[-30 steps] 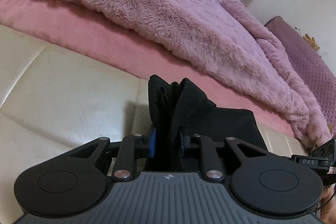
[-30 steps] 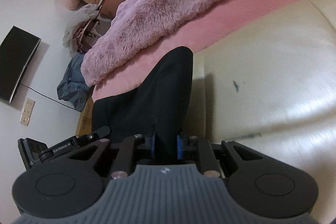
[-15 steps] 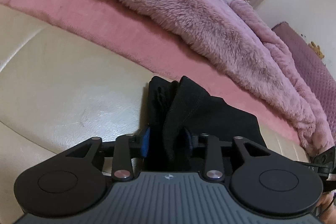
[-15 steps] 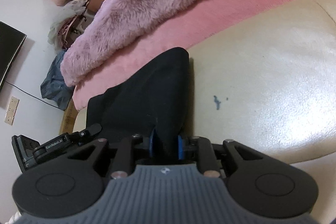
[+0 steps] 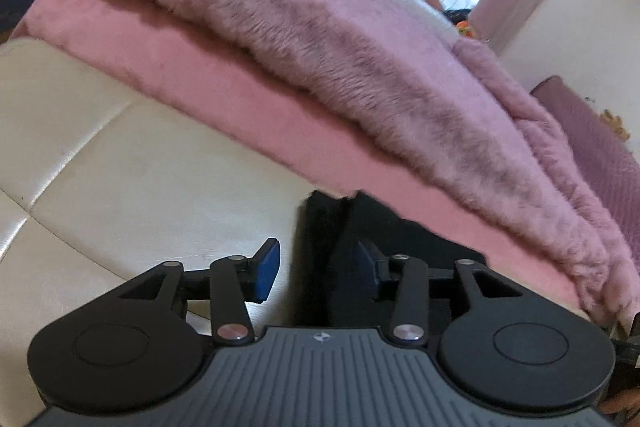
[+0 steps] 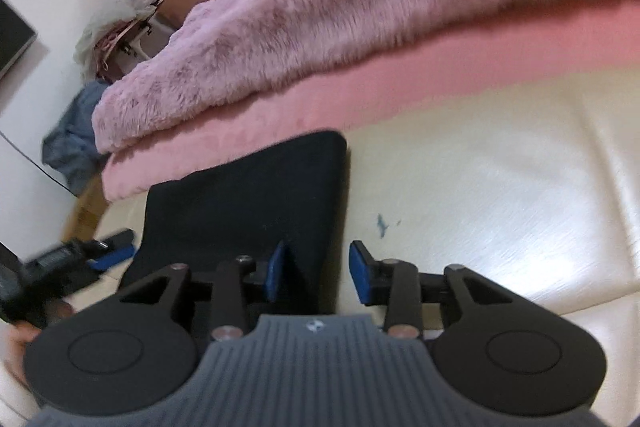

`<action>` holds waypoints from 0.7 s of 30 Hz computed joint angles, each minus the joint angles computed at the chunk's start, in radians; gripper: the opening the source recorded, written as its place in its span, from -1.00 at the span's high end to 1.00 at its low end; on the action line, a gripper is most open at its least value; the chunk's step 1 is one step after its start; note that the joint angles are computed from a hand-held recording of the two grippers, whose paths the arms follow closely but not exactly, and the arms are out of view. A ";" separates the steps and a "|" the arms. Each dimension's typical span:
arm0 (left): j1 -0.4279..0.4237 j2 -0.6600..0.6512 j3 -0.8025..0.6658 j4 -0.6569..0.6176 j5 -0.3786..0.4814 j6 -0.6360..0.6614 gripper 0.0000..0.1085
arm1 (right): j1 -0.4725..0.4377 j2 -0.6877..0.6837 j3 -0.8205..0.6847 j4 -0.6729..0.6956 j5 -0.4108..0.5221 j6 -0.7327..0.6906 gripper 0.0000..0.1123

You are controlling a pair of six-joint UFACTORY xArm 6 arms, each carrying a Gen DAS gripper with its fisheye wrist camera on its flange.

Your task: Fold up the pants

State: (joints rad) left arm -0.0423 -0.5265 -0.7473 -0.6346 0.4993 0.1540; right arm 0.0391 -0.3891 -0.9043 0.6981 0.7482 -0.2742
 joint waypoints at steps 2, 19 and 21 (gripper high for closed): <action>-0.026 -0.039 0.013 0.088 0.005 -0.034 0.18 | 0.026 -0.046 0.021 -0.054 -0.038 -0.018 0.42; -0.117 -0.155 0.145 0.412 0.038 -0.261 0.32 | 0.212 -0.191 0.192 -0.451 -0.160 0.016 0.44; -0.112 -0.152 0.139 0.400 0.048 -0.255 0.32 | 0.211 -0.182 0.189 -0.446 -0.161 0.019 0.43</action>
